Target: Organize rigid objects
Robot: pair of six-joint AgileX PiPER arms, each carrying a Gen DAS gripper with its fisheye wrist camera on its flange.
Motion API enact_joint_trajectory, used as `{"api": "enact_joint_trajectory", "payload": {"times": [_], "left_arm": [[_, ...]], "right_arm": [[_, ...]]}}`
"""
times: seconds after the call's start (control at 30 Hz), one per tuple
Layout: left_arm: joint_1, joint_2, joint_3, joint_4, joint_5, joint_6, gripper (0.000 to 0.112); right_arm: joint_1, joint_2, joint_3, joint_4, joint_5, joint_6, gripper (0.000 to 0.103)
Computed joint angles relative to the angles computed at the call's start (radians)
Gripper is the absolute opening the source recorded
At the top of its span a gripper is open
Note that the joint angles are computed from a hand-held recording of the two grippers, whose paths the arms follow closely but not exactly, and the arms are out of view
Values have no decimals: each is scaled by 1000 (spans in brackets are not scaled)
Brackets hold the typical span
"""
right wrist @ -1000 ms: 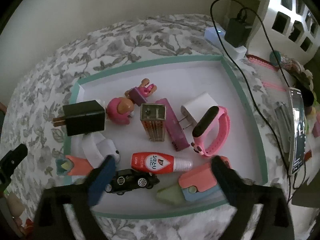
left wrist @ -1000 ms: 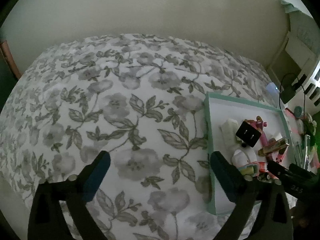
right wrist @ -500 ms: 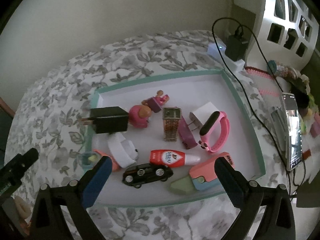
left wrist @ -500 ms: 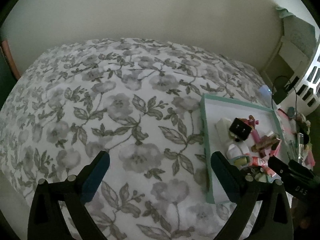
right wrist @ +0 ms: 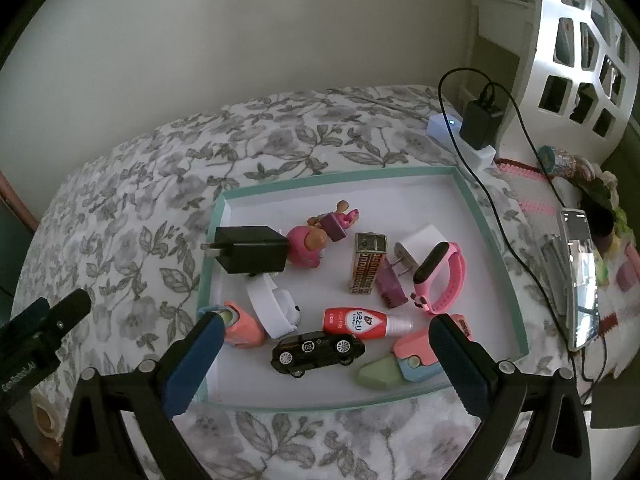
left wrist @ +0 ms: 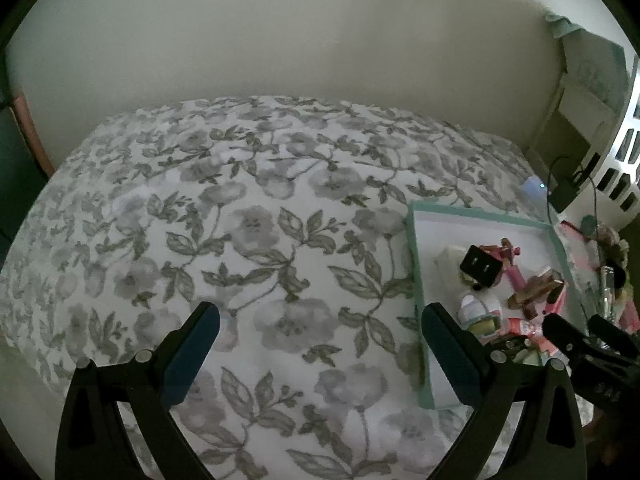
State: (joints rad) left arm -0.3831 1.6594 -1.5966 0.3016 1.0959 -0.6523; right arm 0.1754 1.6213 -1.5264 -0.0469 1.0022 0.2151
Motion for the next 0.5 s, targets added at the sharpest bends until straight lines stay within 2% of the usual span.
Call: {"api": "enact_joint_trajectory", "payload": {"times": [0.5], "left_arm": [[-25, -5, -4, 18, 53, 8, 101]], "right_arm": [[6, -6, 6, -3, 12, -8, 103]]}}
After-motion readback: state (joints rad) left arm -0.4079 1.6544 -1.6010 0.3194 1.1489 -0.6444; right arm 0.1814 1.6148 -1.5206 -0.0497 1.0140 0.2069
